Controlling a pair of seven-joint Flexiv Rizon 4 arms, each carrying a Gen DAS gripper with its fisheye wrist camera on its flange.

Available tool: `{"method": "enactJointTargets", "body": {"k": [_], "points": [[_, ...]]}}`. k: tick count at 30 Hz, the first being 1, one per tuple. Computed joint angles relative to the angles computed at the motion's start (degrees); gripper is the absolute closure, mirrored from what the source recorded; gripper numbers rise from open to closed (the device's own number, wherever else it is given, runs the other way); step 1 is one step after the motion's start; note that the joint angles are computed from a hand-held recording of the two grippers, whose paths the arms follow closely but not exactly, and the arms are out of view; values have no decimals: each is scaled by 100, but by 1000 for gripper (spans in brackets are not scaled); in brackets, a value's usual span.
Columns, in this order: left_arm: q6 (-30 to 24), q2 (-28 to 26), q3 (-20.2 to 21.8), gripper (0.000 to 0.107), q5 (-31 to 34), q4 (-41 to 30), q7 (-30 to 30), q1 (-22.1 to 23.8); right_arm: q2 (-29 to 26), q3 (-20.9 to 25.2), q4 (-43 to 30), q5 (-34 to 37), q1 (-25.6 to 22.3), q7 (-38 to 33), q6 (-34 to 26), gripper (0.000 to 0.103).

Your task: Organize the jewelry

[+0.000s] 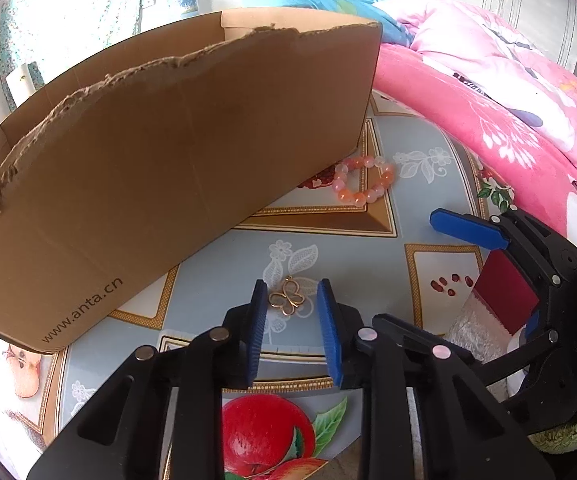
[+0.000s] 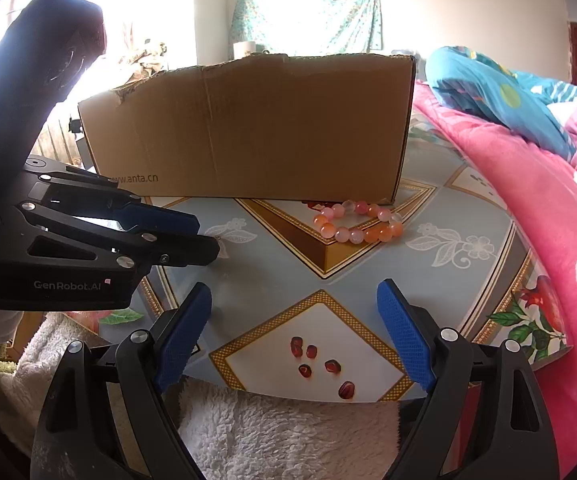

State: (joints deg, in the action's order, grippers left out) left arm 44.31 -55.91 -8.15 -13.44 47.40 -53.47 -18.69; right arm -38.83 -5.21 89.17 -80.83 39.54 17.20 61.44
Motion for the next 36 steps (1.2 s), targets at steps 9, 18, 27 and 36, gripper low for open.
{"method": "enactJointTargets", "body": {"k": [9,18,27,36], "points": [[-3,-24,102,91,194,-96,65,-81,-9,3,-8,-60,23,86,-29,22],[-571,-219,182,91,263,-617,60,-151,-9,7,-5,-114,-1,122,2,22],[-1298,-462,93,86,129,-1226,169,-98,-39,3,-52,-66,12,97,-11,22],[-2152,-915,206,77,123,-2207,496,-138,-58,-10,-82,-24,37,74,-13,22]]}}
